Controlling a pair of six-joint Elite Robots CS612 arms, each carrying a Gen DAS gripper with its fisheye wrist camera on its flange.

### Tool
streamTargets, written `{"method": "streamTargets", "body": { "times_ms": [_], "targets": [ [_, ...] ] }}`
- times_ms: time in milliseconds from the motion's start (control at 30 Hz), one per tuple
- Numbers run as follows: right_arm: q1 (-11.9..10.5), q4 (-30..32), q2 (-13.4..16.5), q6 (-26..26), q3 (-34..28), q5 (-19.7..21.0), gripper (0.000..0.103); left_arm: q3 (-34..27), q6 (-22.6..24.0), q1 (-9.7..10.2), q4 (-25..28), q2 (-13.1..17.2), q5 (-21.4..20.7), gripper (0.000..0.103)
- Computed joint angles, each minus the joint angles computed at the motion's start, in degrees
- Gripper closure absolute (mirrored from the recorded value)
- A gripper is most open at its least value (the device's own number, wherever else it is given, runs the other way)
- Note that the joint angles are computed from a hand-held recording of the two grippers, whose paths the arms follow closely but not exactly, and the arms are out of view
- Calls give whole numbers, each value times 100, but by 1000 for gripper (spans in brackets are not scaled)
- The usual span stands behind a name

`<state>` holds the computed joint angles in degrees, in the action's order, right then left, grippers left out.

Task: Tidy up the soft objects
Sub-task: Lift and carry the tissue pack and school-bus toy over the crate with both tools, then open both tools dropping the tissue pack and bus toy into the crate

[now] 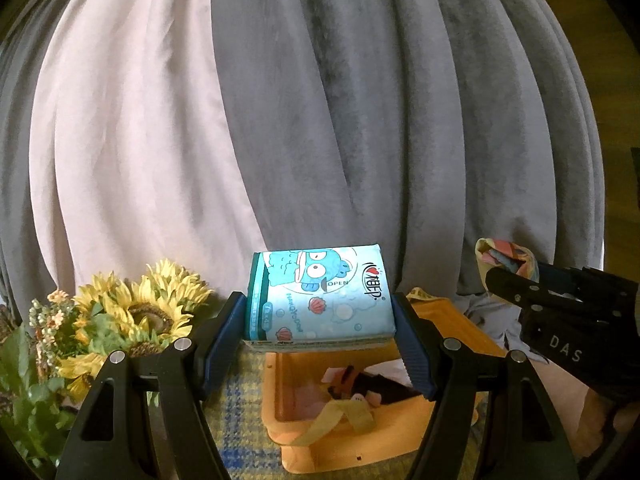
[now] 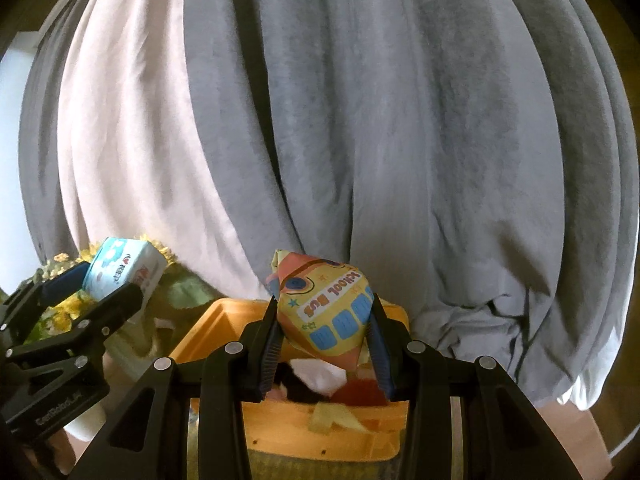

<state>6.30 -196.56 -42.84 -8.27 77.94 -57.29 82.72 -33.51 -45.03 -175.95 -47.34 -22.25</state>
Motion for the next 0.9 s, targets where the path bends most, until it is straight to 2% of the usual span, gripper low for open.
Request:
{"method": "streamTargets", "body": {
  "times_ms": [200,567,900],
  "targets": [
    [83,272,172,-86,-376,-167,63,-94,-193,159,250,32,-258,32],
    [234,1160,467,-460,-945,-596,63,-249,-647,436,1006,129,-871,32],
    [317,2397,727,-763,-1484,-893,63,-480,-845,646,1676,270,-1487,32]
  ]
}}
